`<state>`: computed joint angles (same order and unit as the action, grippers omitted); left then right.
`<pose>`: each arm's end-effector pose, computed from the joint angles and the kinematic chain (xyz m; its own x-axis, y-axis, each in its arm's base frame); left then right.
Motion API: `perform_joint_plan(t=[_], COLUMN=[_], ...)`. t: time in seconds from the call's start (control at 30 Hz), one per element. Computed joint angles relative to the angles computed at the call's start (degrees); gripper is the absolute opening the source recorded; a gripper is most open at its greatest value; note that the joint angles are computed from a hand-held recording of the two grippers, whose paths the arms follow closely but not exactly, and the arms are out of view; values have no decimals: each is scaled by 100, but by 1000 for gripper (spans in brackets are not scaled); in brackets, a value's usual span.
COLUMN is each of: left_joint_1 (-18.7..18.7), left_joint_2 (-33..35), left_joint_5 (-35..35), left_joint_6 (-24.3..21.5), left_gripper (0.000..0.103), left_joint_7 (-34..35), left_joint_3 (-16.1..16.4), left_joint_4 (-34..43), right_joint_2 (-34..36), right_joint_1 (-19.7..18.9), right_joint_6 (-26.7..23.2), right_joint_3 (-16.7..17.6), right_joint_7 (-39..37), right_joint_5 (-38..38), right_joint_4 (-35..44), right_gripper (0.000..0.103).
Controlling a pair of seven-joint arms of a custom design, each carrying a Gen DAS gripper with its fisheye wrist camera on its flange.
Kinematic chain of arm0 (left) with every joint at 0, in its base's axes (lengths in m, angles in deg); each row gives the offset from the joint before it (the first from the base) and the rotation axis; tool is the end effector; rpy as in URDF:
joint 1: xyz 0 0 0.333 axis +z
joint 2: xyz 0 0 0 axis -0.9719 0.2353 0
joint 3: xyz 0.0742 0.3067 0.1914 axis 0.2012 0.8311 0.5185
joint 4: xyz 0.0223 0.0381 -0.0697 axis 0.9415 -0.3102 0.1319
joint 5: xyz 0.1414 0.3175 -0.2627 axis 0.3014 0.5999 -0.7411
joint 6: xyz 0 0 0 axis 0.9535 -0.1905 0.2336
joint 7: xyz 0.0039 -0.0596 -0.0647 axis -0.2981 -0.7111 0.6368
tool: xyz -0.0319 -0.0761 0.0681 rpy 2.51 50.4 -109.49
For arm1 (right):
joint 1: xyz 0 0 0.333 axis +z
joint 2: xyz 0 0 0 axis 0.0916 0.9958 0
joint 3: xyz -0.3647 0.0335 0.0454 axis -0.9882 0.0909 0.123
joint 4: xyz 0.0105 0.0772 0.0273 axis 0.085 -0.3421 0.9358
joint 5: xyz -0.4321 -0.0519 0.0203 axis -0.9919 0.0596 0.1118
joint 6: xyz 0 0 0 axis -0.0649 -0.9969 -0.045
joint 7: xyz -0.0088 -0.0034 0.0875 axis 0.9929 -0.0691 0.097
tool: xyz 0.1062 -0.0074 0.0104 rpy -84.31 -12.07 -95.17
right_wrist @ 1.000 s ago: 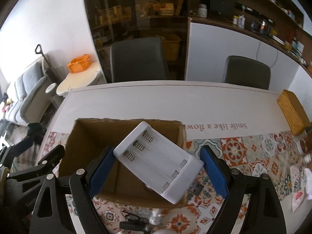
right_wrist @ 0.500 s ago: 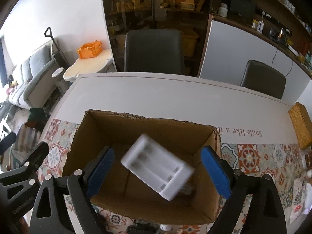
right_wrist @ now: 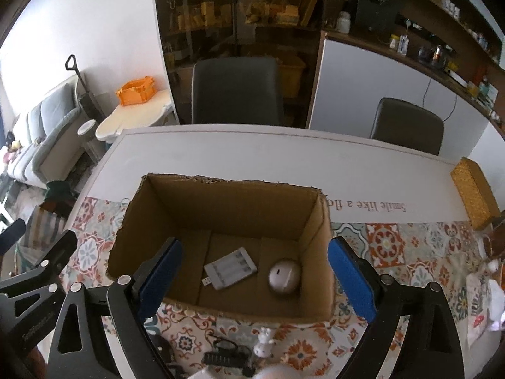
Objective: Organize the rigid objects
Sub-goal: 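Move both grippers back toward the remaining items on the table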
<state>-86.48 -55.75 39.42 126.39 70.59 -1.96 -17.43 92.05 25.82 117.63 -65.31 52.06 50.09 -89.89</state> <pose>0.6302 -0.2300 0.6660 0.0349 -0.9914 -0.1264 -0.7376 0.0598 -0.6726 0.6430 0.2931 0.6729 -0.0394 -0.9992 -0.0029 -0.7862 0.0328 -0.6171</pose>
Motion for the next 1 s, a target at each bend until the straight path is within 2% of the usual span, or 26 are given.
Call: perform_joint_plan(t=[0.43,0.7,1.0], left_joint_1=[-53,-131,-252], left_joint_2=[-724,-892,-1029], left_joint_5=[-174,-416,-886], left_joint_6=[214,92,-48], left_gripper=[97,97,97], left_joint_7=[-243,-305,-104], left_joint_3=[-86,-116,-120], left_joint_4=[-845,-1171,-1494], right_joint_2=[-914,-1305,-1591], right_joint_1=[-41,-68,-71], right_joint_6=[428,561,460], right_joint_3=[68,76,53], right_joint_7=[201,241,190], right_joint_5=[-90,-19,359], right_joint_4=[-1110,-1672,-2232], right_gripper=[93,93,93])
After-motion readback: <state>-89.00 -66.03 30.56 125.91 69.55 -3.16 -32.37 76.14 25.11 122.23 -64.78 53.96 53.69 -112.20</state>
